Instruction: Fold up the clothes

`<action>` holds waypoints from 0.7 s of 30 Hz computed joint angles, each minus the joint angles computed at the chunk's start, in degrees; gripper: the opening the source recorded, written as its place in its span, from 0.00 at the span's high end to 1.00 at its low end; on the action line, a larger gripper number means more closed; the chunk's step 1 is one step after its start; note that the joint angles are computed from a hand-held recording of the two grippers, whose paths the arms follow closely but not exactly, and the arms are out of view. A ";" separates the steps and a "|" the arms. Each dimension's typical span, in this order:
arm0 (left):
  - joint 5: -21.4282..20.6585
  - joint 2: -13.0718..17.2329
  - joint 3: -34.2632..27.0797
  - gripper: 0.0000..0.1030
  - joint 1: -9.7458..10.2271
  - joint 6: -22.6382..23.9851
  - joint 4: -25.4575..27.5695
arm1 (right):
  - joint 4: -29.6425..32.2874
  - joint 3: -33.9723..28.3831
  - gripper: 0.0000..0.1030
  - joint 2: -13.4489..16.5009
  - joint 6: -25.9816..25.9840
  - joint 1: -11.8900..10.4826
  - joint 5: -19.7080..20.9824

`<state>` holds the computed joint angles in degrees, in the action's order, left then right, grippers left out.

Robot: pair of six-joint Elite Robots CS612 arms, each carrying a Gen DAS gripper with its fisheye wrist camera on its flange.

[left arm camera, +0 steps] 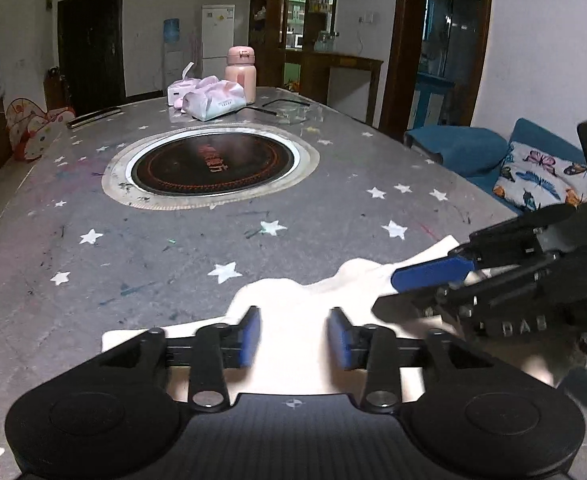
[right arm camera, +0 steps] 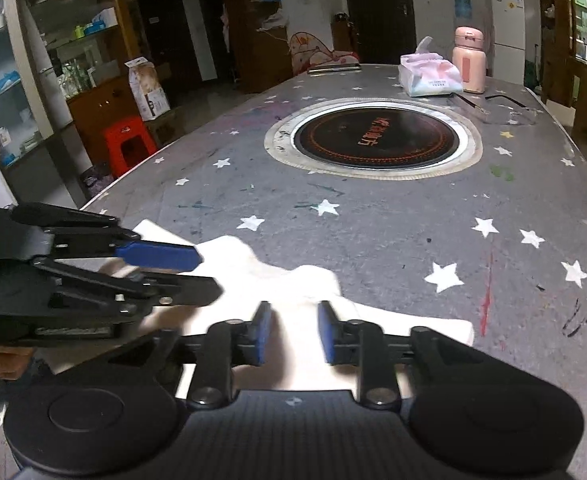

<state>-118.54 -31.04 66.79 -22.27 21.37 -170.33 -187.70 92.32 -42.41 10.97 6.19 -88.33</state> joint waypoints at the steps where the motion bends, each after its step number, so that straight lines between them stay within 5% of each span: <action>1: -0.42 0.06 -0.02 0.44 0.04 -0.04 -0.01 | -0.21 -0.07 0.70 0.11 -0.27 0.13 -0.36; 4: -0.58 0.18 0.48 0.39 0.05 0.34 -1.53 | -0.91 -0.46 0.70 0.60 -1.13 0.63 -2.10; 9: -2.32 -0.17 1.39 0.13 0.47 -0.53 -2.64 | -1.97 -0.22 0.68 0.71 -0.99 0.48 -1.54; 11: -2.19 -0.51 2.29 0.08 0.65 -0.83 -4.31 | -2.35 0.00 0.58 0.61 -1.44 0.54 -1.42; 18: -2.91 -1.99 5.60 0.00 1.52 0.49 -7.88 | -2.69 0.20 0.48 0.41 -2.20 0.95 -1.96; 21: -2.49 -2.59 7.07 0.00 1.86 0.85 -9.30 | -2.59 0.22 0.37 0.18 -2.40 1.16 -2.25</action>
<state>-121.03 -33.63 73.86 -20.41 22.22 -179.63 -190.29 92.54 -42.23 8.58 7.35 -90.58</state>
